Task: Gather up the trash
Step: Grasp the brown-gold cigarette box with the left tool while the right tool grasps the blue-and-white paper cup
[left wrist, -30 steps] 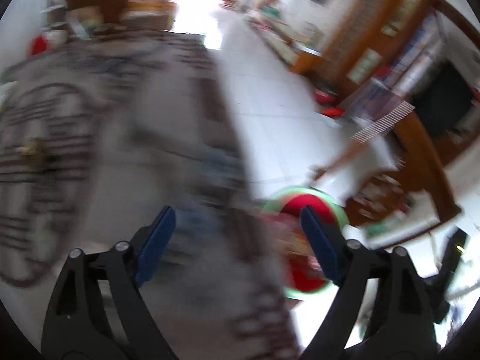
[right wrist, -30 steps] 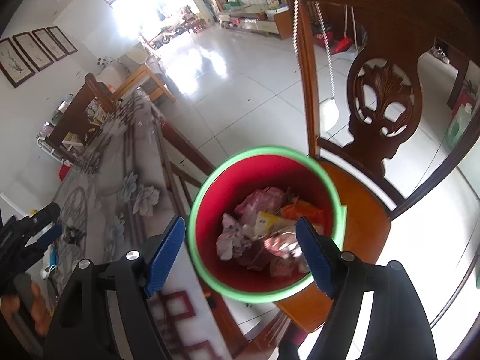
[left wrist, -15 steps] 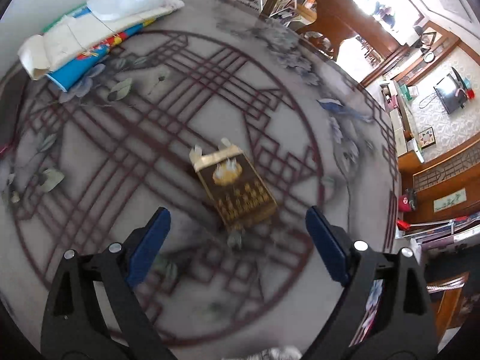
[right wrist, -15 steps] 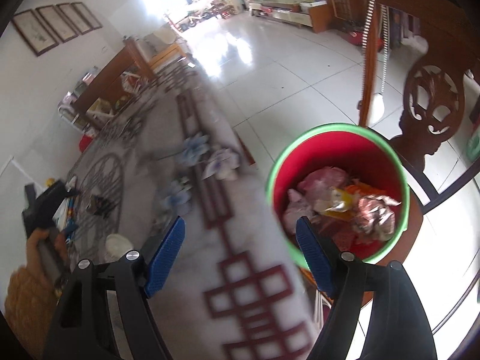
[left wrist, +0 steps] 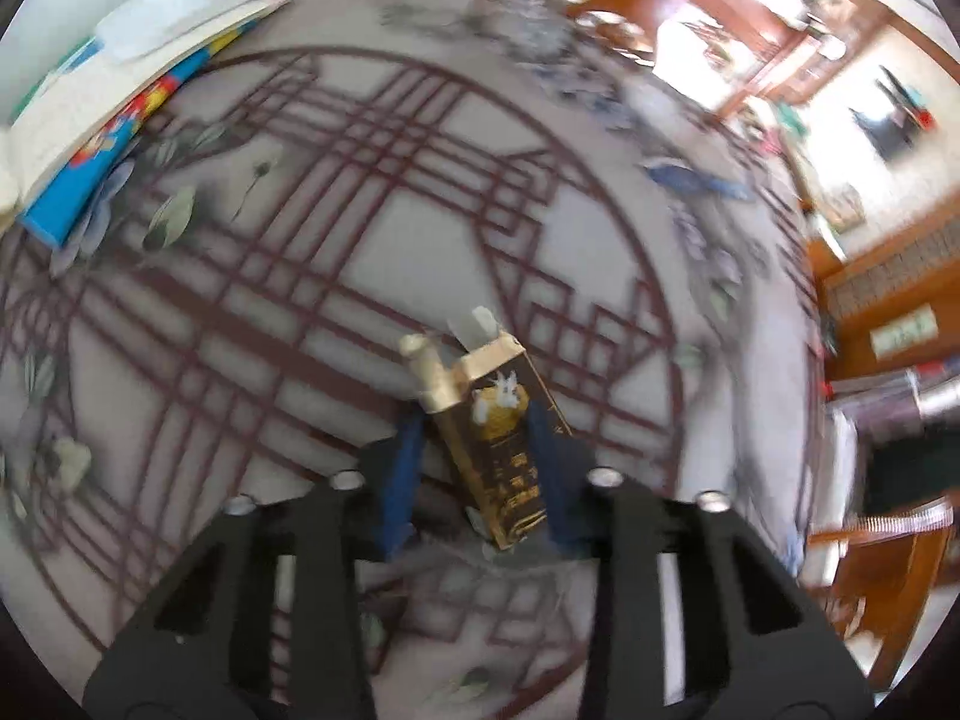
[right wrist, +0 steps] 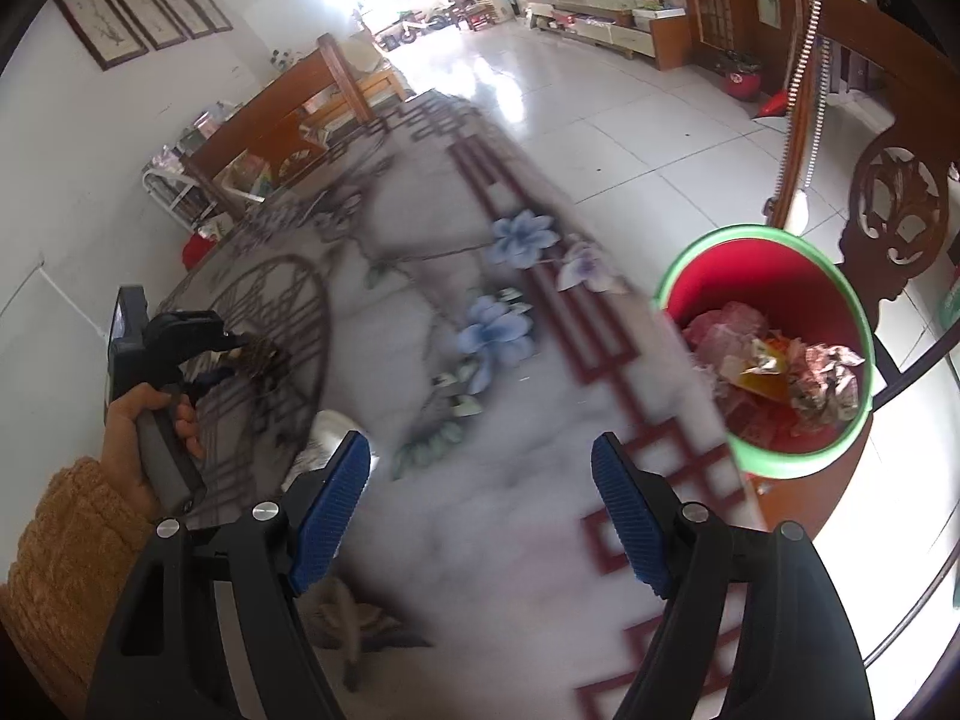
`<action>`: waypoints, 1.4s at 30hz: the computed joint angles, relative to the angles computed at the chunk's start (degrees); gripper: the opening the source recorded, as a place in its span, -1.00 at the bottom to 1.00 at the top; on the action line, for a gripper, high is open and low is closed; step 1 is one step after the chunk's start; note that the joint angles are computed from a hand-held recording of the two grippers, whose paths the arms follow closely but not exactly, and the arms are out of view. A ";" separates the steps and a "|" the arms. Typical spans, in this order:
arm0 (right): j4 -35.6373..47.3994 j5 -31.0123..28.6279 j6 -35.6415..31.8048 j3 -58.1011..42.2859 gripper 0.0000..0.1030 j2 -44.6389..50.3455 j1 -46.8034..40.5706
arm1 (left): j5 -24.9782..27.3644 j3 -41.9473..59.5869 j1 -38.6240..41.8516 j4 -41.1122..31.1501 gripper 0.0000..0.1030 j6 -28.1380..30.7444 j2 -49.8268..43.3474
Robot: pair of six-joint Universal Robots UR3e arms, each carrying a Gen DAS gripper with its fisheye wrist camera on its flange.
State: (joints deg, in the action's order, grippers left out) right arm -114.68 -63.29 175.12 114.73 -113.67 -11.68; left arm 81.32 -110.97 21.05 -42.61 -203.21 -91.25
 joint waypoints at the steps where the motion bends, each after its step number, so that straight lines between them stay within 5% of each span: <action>1: -1.38 -0.58 1.71 -0.24 0.43 1.29 2.13 | -1.59 -0.35 0.94 -1.26 -0.74 2.48 1.18; 9: -8.98 -0.98 12.55 -6.16 0.43 16.81 15.95 | -11.56 -12.03 11.37 -14.26 -0.75 22.26 23.38; 18: -12.27 -3.74 19.98 -13.38 0.43 28.56 24.76 | -18.95 -14.87 27.07 -44.20 -0.75 42.33 49.78; 25: -13.07 -6.14 22.30 -16.25 0.43 32.48 27.65 | -22.74 -11.54 34.71 -58.21 -0.75 52.91 58.07; 35: -13.48 -8.10 23.63 -16.32 0.41 32.99 28.07 | -25.11 -8.87 40.49 -66.48 -0.75 58.75 61.18; 37: -13.67 -7.51 23.12 -15.77 0.21 32.56 27.74 | -25.49 -8.38 41.34 -67.96 -0.75 59.81 61.86; 39: -13.01 -7.17 21.93 -16.07 -0.22 32.46 27.77 | -25.62 -8.34 41.29 -68.19 -0.75 59.64 62.03; 42: -12.94 -5.51 20.66 -15.38 -0.29 31.52 27.34 | -25.96 -8.00 41.17 -68.66 -0.75 59.55 62.24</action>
